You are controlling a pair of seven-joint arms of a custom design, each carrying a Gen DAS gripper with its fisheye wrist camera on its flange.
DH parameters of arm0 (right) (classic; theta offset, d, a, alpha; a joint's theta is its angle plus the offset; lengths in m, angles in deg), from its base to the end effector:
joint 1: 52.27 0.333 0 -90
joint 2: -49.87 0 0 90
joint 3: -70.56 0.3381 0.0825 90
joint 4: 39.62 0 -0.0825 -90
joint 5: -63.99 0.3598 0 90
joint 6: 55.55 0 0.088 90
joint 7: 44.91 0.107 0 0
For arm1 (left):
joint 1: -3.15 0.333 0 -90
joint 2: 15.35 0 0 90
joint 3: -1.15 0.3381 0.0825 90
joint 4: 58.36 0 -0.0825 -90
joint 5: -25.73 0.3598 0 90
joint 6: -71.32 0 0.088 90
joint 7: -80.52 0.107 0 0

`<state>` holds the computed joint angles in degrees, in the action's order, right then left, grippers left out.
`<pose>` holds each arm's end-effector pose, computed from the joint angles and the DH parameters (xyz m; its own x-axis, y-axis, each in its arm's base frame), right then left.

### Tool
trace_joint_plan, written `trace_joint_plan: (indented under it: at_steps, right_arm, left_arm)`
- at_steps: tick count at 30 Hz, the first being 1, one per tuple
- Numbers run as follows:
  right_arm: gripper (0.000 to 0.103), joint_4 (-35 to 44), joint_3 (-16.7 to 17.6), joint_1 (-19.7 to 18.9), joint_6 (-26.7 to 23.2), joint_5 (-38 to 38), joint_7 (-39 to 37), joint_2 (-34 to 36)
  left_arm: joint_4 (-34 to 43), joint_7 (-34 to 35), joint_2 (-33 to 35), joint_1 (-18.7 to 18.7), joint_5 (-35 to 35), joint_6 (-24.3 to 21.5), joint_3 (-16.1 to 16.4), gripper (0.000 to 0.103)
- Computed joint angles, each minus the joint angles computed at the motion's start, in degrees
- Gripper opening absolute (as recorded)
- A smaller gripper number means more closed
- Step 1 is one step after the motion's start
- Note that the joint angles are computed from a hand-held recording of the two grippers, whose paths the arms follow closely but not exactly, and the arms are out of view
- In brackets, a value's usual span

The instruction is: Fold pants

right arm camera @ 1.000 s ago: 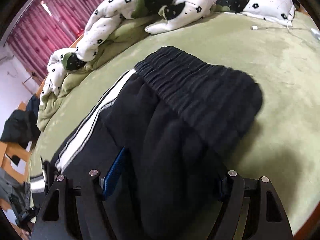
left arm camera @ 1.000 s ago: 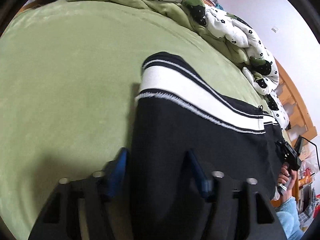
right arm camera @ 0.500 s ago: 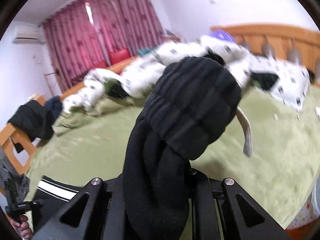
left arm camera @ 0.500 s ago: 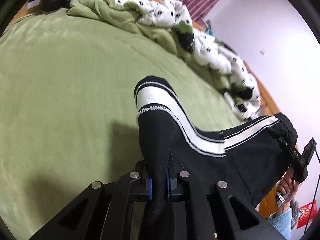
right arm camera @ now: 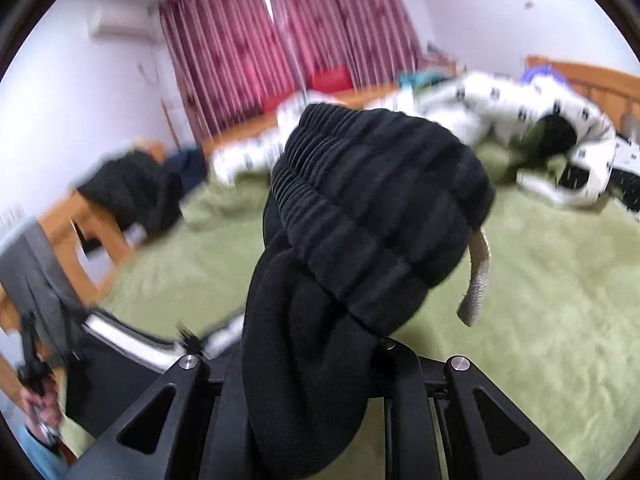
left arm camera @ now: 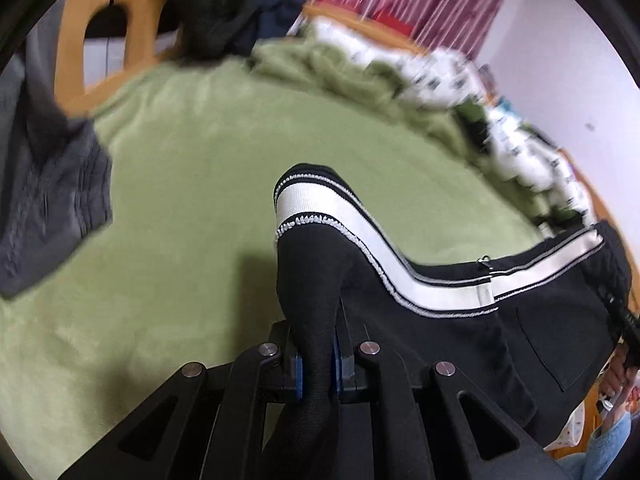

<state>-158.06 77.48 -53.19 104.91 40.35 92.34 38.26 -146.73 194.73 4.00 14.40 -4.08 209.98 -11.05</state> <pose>0.5133 0.0796 0.6579 -0.2460 -0.9357 -0.2528 -0.5114 0.3468 -0.7862 0.6869 0.0097 0.5523 -0.2077 -0.9230 0.3239 -0.8128 -0.0215 -0.5822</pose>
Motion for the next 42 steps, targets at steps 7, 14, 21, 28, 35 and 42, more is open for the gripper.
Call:
trace_joint_plan:
  at_steps: [7, 14, 21, 28, 35, 42]
  right_arm:
    - [0.028, -2.54, -5.03, 3.06, -14.89, 6.89, -5.14, 6.59]
    - [0.048, -8.91, -3.57, 1.81, -18.16, 7.28, -5.04, -1.65]
    - [0.054, -11.5, 2.43, -0.96, -15.91, -7.45, 2.59, -7.67]
    - [0.062, -5.47, 2.95, 2.24, -23.52, -11.67, -3.03, 2.89]
    - [0.062, -7.14, -0.52, 5.69, -21.76, -8.04, 1.31, -1.53]
    - [0.063, -9.38, 2.53, 5.06, -19.13, -8.82, 4.93, -6.95]
  left_arm:
    - [-7.94, -7.44, -0.08, -2.85, 12.06, 11.55, 2.55, 0.048]
    - [-20.84, -0.41, -11.14, -1.08, 9.0, 22.13, -0.45, 0.065]
    - [-28.26, 4.67, -14.54, -4.57, 0.17, 18.28, 0.39, 0.065]
    - [-36.67, 21.15, -23.0, -9.47, -19.05, 20.58, 5.05, 0.066]
    - [-41.19, 24.52, -27.83, -9.33, -35.12, 5.76, 15.1, 0.066]
    - [-39.64, 24.7, -23.21, -5.39, -42.61, -0.85, 14.48, 0.066]
